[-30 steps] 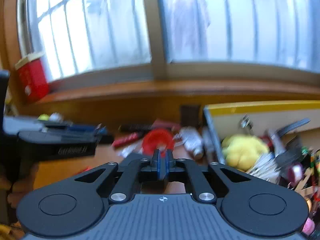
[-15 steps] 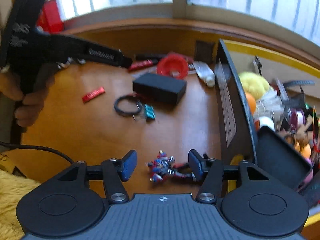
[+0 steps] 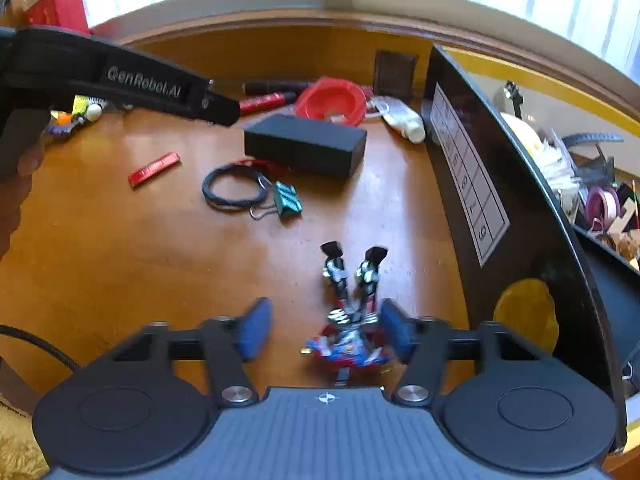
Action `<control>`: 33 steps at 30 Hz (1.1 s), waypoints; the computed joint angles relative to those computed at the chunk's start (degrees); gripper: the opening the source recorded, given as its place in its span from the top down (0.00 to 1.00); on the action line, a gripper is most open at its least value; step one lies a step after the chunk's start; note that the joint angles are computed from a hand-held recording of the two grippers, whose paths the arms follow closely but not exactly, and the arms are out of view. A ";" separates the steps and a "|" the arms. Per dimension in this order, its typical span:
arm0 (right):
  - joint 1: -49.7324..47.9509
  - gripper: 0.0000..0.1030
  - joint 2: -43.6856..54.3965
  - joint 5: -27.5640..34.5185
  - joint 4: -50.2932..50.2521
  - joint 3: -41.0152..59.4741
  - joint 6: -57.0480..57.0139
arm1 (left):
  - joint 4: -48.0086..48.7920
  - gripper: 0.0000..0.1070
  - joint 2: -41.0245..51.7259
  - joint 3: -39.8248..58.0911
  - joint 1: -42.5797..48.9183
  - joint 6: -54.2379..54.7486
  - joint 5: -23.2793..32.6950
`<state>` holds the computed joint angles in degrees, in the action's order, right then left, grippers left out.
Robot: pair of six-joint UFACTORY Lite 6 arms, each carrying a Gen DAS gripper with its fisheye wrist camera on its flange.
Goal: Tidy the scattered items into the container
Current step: 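Carry the binder clip with the left gripper while the right carries the robot toy to the box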
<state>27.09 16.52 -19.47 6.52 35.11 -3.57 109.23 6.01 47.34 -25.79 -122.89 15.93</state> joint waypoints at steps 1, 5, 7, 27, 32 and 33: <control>-0.06 0.70 -0.02 0.16 -0.25 0.28 0.08 | -0.09 0.63 -0.34 -0.27 0.05 -0.04 0.14; -0.63 0.71 -0.43 1.02 -4.10 0.87 3.16 | -2.69 0.63 -1.38 -0.52 -0.26 1.90 1.02; -1.41 0.71 -2.58 0.77 -9.93 -0.24 8.16 | -4.43 0.63 -1.27 0.07 -0.68 3.28 1.58; -29.64 0.72 -20.72 -6.76 -59.69 -1.01 48.00 | -25.14 0.63 18.47 32.77 -13.67 24.68 7.57; -38.81 0.72 -17.15 -9.70 -64.96 2.65 50.21 | -34.41 0.63 29.10 48.90 -16.84 35.84 8.16; -40.53 0.72 -16.02 -10.03 -65.90 3.75 50.47 | -36.54 0.63 31.28 52.36 -17.45 38.48 8.33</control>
<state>-13.44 0.50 -29.49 -59.39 38.86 46.90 72.69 37.29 99.69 -43.24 -84.41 24.26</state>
